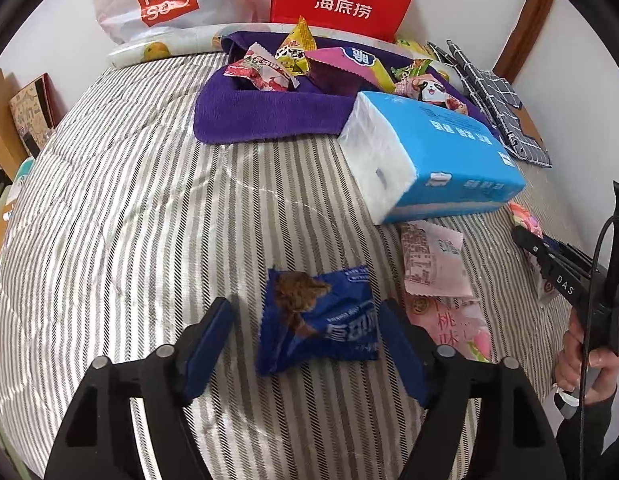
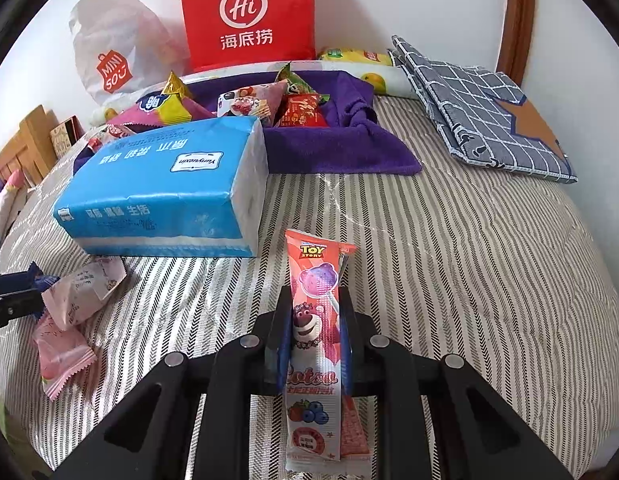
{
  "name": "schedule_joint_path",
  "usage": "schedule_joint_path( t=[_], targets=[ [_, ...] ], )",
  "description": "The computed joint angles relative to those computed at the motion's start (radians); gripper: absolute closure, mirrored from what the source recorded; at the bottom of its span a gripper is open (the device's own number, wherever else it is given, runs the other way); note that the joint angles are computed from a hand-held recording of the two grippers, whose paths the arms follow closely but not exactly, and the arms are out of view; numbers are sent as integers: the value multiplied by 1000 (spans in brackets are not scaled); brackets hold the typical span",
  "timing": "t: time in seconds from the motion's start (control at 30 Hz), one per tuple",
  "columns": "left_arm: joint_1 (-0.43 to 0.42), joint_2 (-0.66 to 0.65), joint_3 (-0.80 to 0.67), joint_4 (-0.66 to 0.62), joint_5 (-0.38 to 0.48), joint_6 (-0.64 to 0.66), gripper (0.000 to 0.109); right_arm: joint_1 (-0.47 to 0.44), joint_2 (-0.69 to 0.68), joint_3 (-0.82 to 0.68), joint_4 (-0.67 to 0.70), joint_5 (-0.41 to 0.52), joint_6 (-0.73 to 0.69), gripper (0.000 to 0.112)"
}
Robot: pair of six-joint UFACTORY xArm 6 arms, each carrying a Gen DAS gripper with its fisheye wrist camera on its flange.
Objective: Organize snacks
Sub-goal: 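Grasp the pink Toy Story bar with right gripper while left grasps blue biscuit packet, then carry both packets onto the purple towel and open both grippers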
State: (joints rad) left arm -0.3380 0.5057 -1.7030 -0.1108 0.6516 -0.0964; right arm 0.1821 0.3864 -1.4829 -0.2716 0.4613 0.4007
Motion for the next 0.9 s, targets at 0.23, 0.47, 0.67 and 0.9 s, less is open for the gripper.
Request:
schedule_joint_path(
  t=[0.23, 0.47, 0.67, 0.9],
  targets=[
    [-30, -19, 68, 164, -99, -113, 28, -3, -10, 29, -65, -39, 63, 92],
    [-32, -40, 125, 365, -171, -259, 49, -3, -15, 42, -127, -54, 115, 92],
    [-21, -58, 155, 274, -217, -193, 63, -3, -16, 42, -130, -52, 116, 91],
    [-9, -60, 143, 104, -221, -83, 67, 1, -37, 49, -92, -35, 83, 93]
  ],
)
